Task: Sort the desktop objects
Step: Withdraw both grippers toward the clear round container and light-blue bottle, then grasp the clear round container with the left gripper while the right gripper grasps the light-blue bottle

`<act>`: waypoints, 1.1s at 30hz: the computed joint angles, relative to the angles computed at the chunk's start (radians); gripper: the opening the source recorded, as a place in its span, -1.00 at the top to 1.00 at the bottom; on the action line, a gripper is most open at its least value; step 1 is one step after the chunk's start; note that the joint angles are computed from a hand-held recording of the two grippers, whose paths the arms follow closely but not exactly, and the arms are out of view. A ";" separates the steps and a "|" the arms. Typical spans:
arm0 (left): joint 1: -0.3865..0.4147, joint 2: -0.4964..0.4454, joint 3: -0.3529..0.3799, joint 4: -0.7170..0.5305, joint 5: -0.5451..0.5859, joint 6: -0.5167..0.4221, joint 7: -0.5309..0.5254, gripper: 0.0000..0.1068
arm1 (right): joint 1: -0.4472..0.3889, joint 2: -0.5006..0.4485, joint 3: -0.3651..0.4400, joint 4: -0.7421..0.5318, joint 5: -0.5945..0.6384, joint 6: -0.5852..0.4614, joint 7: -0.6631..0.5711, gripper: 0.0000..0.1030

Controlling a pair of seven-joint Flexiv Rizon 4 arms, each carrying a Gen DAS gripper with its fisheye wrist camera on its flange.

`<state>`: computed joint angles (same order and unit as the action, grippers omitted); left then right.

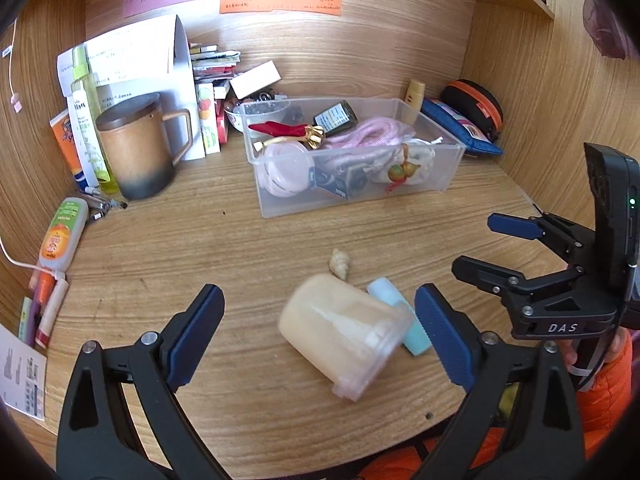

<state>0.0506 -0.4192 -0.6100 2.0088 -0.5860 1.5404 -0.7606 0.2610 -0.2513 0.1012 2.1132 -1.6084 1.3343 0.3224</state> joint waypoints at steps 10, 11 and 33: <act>-0.075 -0.018 0.099 -0.003 -0.015 -0.067 -0.009 -0.82 | 0.002 -0.024 -0.003 0.015 0.018 0.042 0.015 -0.67; -0.072 -0.027 0.092 -0.007 -0.024 -0.064 -0.002 -0.82 | 0.003 -0.026 -0.002 0.014 0.018 0.043 0.015 -0.67; -0.066 -0.105 0.063 -0.089 -0.127 -0.059 0.070 -0.25 | 0.070 -0.131 -0.016 -0.077 0.063 0.084 -0.080 -0.61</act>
<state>-0.0151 -0.5245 -0.5472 1.9201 -0.7126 1.4813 -0.6909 0.3307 -0.3819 0.0852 2.0358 -1.5454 1.4180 0.2419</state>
